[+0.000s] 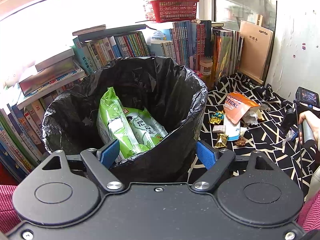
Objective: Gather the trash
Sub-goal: 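Carry the small clear wrapper with the right gripper into the trash bag and release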
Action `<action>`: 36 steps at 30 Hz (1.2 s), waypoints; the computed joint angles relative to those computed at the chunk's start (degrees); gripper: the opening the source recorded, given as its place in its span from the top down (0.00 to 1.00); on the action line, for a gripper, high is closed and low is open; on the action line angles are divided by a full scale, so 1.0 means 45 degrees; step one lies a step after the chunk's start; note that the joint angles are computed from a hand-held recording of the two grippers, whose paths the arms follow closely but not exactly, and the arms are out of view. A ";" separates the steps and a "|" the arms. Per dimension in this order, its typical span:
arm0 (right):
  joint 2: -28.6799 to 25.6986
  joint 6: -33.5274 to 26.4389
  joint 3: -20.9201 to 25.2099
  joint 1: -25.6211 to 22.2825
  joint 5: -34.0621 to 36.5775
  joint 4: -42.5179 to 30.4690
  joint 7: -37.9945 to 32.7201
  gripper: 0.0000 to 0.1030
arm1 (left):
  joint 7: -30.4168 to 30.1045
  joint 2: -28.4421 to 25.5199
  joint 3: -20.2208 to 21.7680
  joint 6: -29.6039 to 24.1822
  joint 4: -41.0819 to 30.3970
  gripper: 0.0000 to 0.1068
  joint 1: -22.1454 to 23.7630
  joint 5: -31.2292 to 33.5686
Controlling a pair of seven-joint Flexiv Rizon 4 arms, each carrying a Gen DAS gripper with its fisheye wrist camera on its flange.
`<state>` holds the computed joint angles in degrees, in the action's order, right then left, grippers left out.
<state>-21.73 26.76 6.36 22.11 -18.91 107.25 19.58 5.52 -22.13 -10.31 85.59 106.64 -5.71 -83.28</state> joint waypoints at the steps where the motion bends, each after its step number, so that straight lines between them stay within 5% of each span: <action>1: -0.0006 -0.0058 -0.0022 0.0033 -0.0055 -0.0040 0.0077 0.61 | 0.0000 0.0000 0.0001 0.0000 0.0000 0.23 -0.0001 0.0000; 8: -0.0199 -0.0401 -0.0205 0.0501 -0.1394 -0.0711 0.0175 0.68 | -0.0002 -0.0038 -0.0014 0.0019 -0.0030 0.23 0.0015 0.0032; 13: -0.0369 -0.0059 -0.0486 0.1065 -0.3708 -0.1532 -0.0451 0.69 | 0.0069 -0.0136 -0.0026 0.0100 -0.0126 0.23 0.0018 0.0003; 21: -0.0511 0.4531 -0.0937 0.1757 -0.7443 -0.2596 -0.0131 0.69 | -0.0055 -0.0258 -0.0197 0.0359 -0.0180 0.22 0.0111 0.0213; 26: -0.1530 0.7024 -0.1510 0.2561 -0.9500 -0.4708 -0.1686 0.69 | 0.0343 -0.0283 -0.0253 0.0511 -0.0219 0.22 0.0066 -0.0143; 31: -0.2992 0.9258 -0.2108 0.3200 -0.9622 -0.6938 -0.3331 0.68 | 0.0526 -0.0297 -0.0170 0.0556 -0.0257 0.22 -0.0053 -0.0341; 36: -0.3409 1.0261 -0.2366 0.3554 -0.8673 -0.6940 -0.4326 0.68 | 0.1181 -0.0349 -0.0008 0.0775 -0.0385 0.22 -0.0371 -0.1005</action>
